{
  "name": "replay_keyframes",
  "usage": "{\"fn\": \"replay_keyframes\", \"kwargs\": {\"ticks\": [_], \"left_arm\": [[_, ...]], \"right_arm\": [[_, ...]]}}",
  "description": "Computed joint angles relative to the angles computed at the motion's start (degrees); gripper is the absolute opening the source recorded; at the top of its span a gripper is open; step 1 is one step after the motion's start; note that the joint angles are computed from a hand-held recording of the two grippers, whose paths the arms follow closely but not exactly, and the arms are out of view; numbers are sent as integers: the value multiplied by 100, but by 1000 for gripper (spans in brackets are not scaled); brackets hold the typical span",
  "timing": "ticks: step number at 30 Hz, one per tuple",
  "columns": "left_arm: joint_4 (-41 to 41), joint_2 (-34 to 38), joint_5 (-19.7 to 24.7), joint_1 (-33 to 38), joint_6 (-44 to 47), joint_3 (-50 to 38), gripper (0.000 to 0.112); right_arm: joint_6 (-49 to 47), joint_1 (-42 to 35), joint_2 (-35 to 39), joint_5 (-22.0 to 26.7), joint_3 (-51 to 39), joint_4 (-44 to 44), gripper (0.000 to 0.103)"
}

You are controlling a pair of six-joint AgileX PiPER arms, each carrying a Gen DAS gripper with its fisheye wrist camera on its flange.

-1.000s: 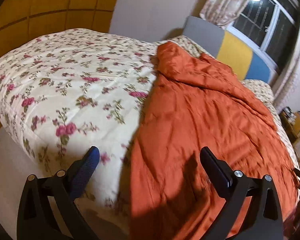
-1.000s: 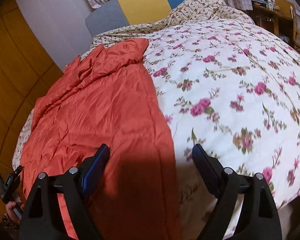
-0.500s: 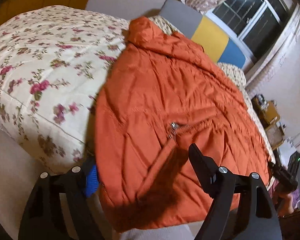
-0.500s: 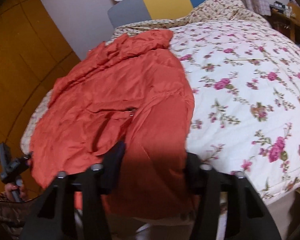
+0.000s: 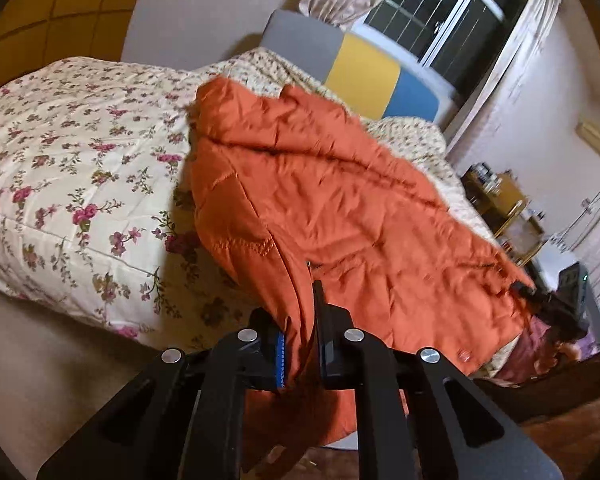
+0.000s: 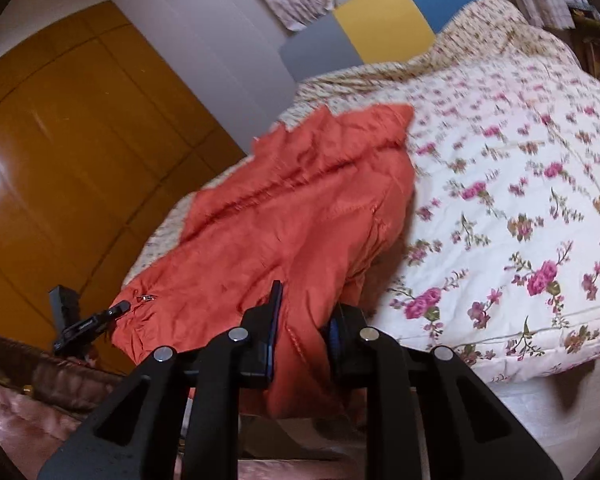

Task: Fold large clothes
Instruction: 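Grasp the jacket hem with both grippers and lift it toward the collar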

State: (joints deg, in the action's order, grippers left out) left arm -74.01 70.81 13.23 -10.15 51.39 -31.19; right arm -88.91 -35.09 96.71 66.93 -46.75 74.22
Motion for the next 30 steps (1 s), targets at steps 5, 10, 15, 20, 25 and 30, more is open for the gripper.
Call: {"fn": "replay_keyframes", "kwargs": {"ticks": [5,10,15,20,25,30], "left_arm": [[-504,-186,162,209,195,-206,11],[-1378,348,358,521,902,-910,11],[-1171,1218,860,986,534,-1989,11],[-570,2306,1228,1318,-430,-3258,11],[-25,3254,1403,1485,-1257,-4335,11],[1089,4098,1456,1459,-2609,-5413,11]], "right_arm": [[692,169,317,268,-581,481,16],[1575,605,837,117,-1656,776,14],[2468,1185,1352,-417,-3021,627,14],[3728,1509,2274,-642,-4506,401,14],[4835,1737,3220,-812,-5954,-2,15],[6153,1937,4426,-796,-7808,-596,16]]}}
